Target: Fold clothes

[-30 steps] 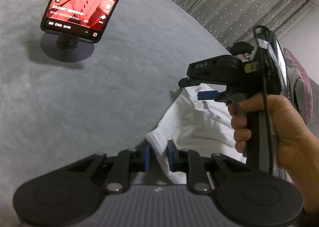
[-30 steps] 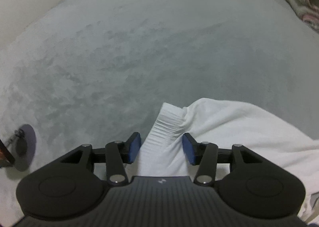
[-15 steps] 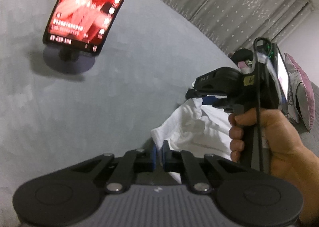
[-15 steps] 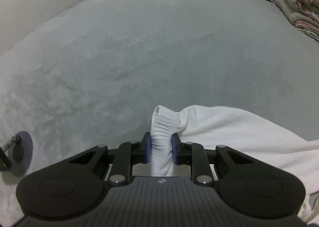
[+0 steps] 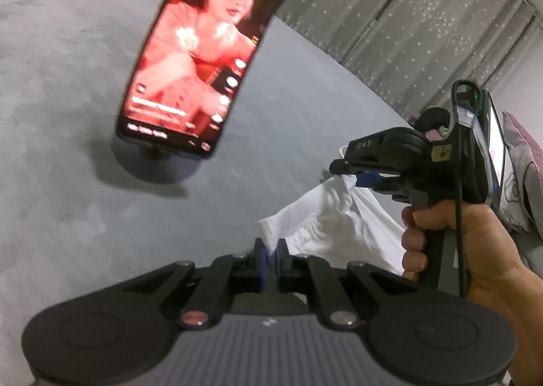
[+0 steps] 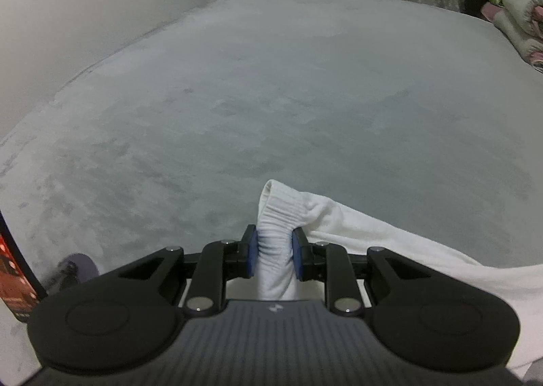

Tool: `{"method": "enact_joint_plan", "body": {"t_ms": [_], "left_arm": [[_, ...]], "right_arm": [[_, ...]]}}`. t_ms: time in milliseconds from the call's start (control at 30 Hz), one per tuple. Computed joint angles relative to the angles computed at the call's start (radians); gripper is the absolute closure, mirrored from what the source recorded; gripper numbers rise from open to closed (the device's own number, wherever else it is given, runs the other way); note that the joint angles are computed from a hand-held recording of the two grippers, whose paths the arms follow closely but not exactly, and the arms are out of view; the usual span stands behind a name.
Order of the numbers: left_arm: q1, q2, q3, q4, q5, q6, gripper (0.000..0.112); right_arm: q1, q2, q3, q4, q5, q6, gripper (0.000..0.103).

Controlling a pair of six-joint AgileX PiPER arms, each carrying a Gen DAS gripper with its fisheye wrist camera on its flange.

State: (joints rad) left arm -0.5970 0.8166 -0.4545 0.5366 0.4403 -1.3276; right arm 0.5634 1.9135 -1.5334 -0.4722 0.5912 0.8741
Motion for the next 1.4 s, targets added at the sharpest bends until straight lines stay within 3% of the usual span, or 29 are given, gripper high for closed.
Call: {"method": "enact_joint_plan", "body": {"t_ms": [200, 367, 533, 800, 967, 1400], "left_arm": [[0.084, 0.048, -0.012, -0.199, -0.016, 0.219, 0.107], [0.071, 0.071, -0.033, -0.206, 0.01, 0.229, 0.105], [0.099, 0.067, -0.037, -0.271, 0.011, 0.287, 0.098], [-0.011, 0.078, -0.072, -0.136, 0.067, 0.092, 0.078], [0.011, 0.093, -0.063, -0.165, 0.04, 0.113, 0.07], [-0.161, 0.084, -0.083, -0.009, 0.114, -0.118, 0.068]], "right_arm": [[0.013, 0.052, -0.048, 0.008, 0.001, -0.003, 0.08], [0.005, 0.058, -0.033, 0.026, -0.02, -0.019, 0.075], [-0.009, 0.018, 0.001, 0.056, -0.033, -0.064, 0.059], [-0.034, -0.091, 0.139, 0.054, -0.07, -0.073, 0.058], [-0.05, -0.162, 0.243, 0.035, -0.086, -0.053, 0.058], [-0.112, -0.4, 0.551, 0.016, -0.155, -0.004, 0.058]]}}
